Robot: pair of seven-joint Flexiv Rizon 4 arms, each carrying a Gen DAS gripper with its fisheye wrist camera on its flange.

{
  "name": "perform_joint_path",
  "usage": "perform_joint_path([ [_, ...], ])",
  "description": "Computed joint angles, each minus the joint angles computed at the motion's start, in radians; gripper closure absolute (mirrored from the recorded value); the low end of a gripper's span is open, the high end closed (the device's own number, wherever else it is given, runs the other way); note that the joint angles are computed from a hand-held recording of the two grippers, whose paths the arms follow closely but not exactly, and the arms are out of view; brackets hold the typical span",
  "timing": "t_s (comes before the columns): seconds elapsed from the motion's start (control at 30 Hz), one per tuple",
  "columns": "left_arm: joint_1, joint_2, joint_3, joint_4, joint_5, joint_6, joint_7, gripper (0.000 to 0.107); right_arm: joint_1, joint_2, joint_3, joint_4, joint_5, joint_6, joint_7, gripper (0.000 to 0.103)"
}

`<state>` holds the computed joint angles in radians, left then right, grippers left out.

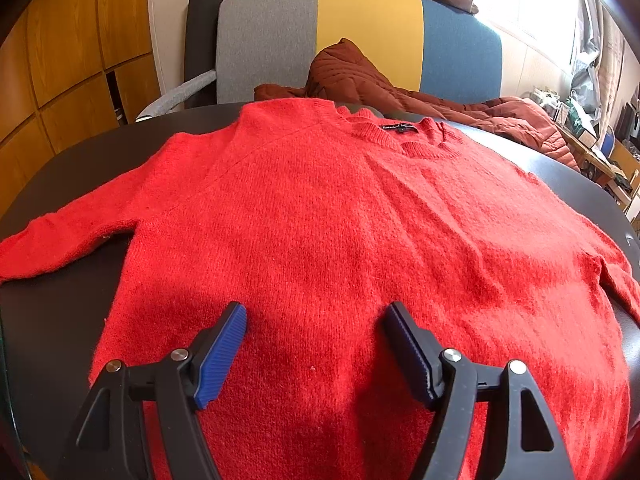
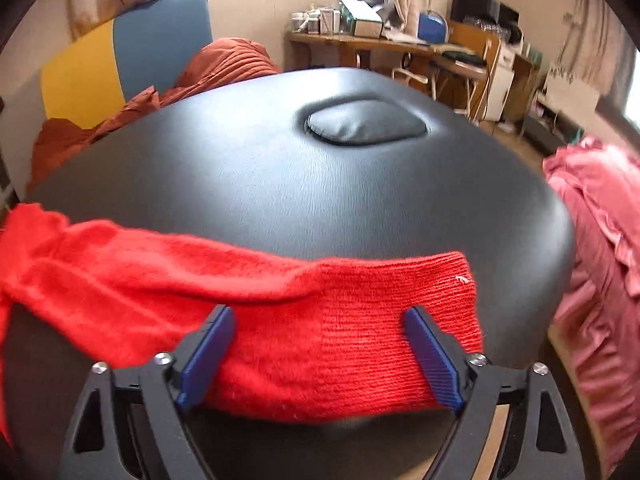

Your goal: Fold clothes

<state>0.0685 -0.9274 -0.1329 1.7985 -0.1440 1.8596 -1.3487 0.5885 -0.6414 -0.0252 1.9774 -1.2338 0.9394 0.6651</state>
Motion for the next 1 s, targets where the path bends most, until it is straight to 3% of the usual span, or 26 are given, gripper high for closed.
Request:
perform_joint_path([
  [0.13,-0.035,0.0,0.037,-0.004,-0.018,0.001,-0.006,0.031,-0.021,-0.022,-0.017,-0.034,0.033,-0.024,-0.047,0.008],
  [0.2,-0.078,0.0,0.083,-0.011,-0.047,-0.006,-0.013,0.023,-0.032,-0.032,-0.024,-0.047,0.053,-0.03,-0.068,0.0],
  [0.27,-0.135,-0.002,0.144,-0.023,-0.089,-0.023,-0.023,0.019,-0.042,-0.039,-0.031,-0.057,0.073,-0.032,-0.091,0.0],
  [0.33,-0.148,-0.004,0.16,-0.028,-0.105,-0.033,-0.028,0.017,-0.051,-0.045,-0.034,-0.071,0.094,-0.032,-0.122,0.0],
  [0.47,-0.121,0.001,0.134,-0.026,-0.101,-0.042,-0.027,0.016,-0.046,-0.053,-0.022,-0.118,0.201,-0.097,-0.219,0.001],
  [0.53,-0.103,0.003,0.115,-0.023,-0.092,-0.04,-0.026,0.016,-0.006,-0.051,-0.015,-0.17,0.255,-0.213,-0.293,0.011],
  [0.63,-0.094,0.005,0.107,-0.019,-0.085,-0.041,-0.025,0.016,0.057,-0.045,-0.042,-0.22,0.141,-0.228,-0.3,0.013],
  [0.77,-0.039,0.026,0.052,0.003,-0.053,-0.052,-0.011,0.024,0.069,-0.09,-0.055,-0.322,-0.076,0.053,-0.271,0.013],
  [0.83,-0.029,0.042,0.049,0.03,-0.039,-0.031,-0.01,0.028,0.077,-0.157,-0.056,-0.42,-0.145,0.222,-0.3,0.015],
  [0.9,-0.008,0.055,0.041,0.061,-0.016,0.005,-0.007,0.029,0.088,-0.265,-0.025,-0.56,-0.107,0.36,-0.429,0.018],
  [1.0,0.064,0.068,-0.008,0.105,0.035,0.037,0.001,0.029,0.1,-0.408,0.097,-0.731,0.077,0.358,-0.729,0.021],
])
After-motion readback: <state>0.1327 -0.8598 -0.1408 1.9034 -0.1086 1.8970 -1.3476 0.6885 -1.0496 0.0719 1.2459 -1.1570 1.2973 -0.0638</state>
